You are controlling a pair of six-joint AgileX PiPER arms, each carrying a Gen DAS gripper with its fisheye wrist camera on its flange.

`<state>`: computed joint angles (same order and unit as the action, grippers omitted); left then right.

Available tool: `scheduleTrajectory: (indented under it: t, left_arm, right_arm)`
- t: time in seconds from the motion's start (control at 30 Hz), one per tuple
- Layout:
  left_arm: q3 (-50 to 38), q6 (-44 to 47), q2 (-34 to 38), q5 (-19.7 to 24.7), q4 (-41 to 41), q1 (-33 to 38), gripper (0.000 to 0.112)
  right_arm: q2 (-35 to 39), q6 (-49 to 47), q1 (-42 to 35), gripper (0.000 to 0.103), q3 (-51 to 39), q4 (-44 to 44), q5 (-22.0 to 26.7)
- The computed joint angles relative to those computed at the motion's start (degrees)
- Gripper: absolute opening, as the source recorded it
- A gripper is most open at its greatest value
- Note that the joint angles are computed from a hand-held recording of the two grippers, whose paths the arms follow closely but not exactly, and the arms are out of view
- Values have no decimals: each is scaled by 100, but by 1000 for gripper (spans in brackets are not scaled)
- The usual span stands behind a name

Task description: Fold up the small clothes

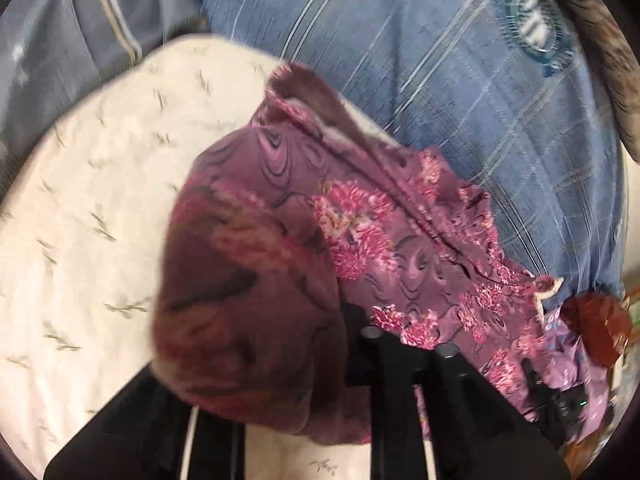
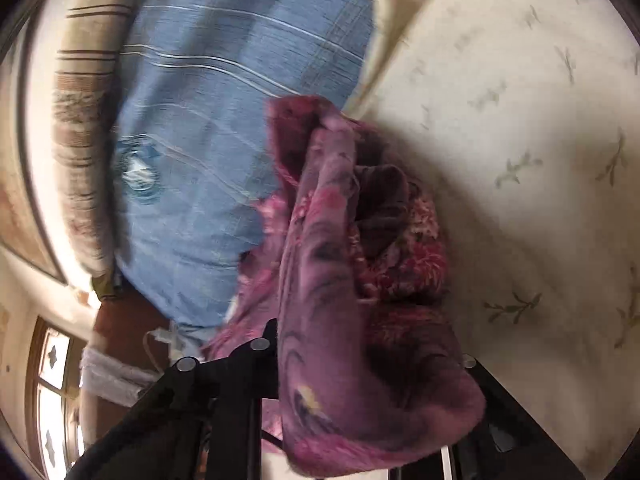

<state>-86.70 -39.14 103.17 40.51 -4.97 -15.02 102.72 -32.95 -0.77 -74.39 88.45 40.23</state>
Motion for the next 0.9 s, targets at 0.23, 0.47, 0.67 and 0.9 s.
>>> scheduleTrajectory:
  t: [0.23, 0.47, 0.67, 0.9]
  left_arm:
    - [1268, -832, -1391, -99, 780, -424, 6]
    - [3079, -896, -3082, 192, 739, -1118, 6]
    - [3509, -1199, -2893, 240, 1179, -1595, 12]
    - [3090, -2152, -2852, 991, 2528, -2550, 15]
  right_arm:
    - [-1178, -606, -297, 18, 916, 361, 789]
    - [-2552, -839, -1640, 19, 2939, 148, 2637]
    - [-2635, -75, -2071, 35, 3481, -1762, 2246]
    - [-3333, 462, -2663, 39, 3018, -2770, 2505]
